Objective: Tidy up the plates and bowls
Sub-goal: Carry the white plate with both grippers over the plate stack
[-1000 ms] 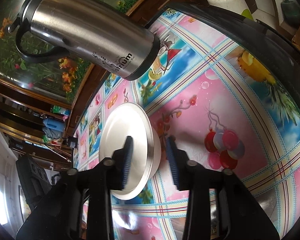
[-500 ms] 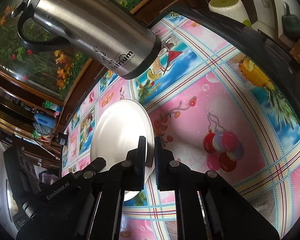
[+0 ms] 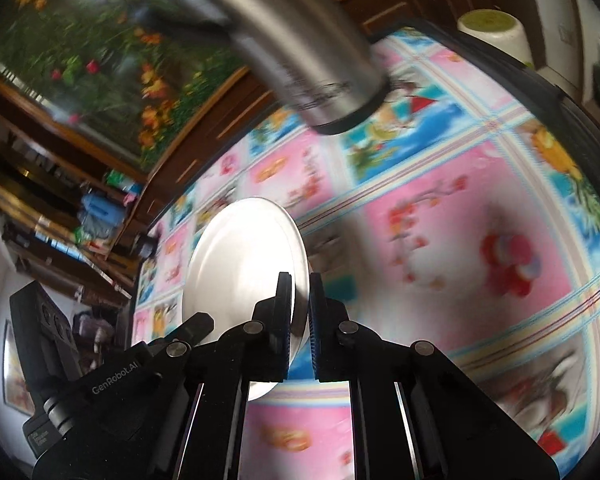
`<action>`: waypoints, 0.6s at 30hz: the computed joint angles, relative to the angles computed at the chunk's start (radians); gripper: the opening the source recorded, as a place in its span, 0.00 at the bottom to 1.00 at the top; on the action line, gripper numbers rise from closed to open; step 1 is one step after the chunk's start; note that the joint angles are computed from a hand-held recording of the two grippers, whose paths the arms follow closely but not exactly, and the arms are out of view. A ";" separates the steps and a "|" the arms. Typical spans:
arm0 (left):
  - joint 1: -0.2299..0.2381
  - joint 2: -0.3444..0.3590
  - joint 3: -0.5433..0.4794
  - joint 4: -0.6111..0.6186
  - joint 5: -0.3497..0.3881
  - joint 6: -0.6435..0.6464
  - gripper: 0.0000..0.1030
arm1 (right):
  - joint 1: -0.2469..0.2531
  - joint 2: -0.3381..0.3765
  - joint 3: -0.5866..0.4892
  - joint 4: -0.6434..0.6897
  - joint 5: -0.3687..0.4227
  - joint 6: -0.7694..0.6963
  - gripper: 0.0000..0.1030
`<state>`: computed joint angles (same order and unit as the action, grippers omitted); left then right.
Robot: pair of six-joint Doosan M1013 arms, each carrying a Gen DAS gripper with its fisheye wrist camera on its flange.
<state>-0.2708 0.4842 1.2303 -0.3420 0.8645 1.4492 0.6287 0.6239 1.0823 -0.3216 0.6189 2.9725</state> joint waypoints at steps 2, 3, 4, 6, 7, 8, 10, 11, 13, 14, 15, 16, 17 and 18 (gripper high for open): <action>0.018 -0.033 0.041 -0.016 -0.028 0.003 0.08 | 0.014 0.009 -0.027 0.004 0.004 -0.024 0.06; 0.026 -0.046 0.057 -0.023 -0.039 0.006 0.08 | 0.022 0.013 -0.040 0.002 0.007 -0.032 0.06; 0.033 -0.060 0.076 -0.025 -0.052 0.004 0.08 | 0.032 0.016 -0.050 -0.004 0.008 -0.040 0.06; 0.048 -0.094 0.119 -0.020 -0.080 -0.010 0.08 | 0.050 0.019 -0.061 -0.005 -0.001 -0.050 0.07; 0.054 -0.109 0.138 -0.018 -0.092 -0.018 0.08 | 0.060 0.020 -0.063 -0.003 -0.007 -0.053 0.07; 0.060 -0.124 0.157 -0.010 -0.103 -0.024 0.08 | 0.069 0.021 -0.066 -0.005 -0.011 -0.053 0.07; 0.073 -0.157 0.198 0.005 -0.132 -0.028 0.08 | 0.091 0.029 -0.084 -0.011 -0.002 -0.064 0.07; 0.080 -0.174 0.217 0.016 -0.144 -0.030 0.08 | 0.100 0.034 -0.095 -0.013 0.003 -0.071 0.07; 0.090 -0.201 0.245 0.054 -0.154 -0.038 0.09 | 0.121 0.042 -0.111 -0.016 0.004 -0.077 0.07; 0.096 -0.216 0.262 0.067 -0.163 -0.040 0.08 | 0.129 0.044 -0.116 -0.018 0.003 -0.075 0.07; 0.102 -0.231 0.279 0.077 -0.174 -0.041 0.08 | 0.138 0.050 -0.125 -0.013 0.000 -0.076 0.07; 0.108 -0.247 0.295 0.093 -0.185 -0.044 0.08 | 0.145 0.051 -0.125 -0.009 -0.006 -0.075 0.07; 0.114 -0.261 0.310 0.109 -0.194 -0.047 0.08 | 0.153 0.057 -0.135 0.001 -0.009 -0.080 0.07; 0.123 -0.278 0.328 0.122 -0.204 -0.049 0.08 | 0.161 0.064 -0.147 0.011 -0.008 -0.086 0.07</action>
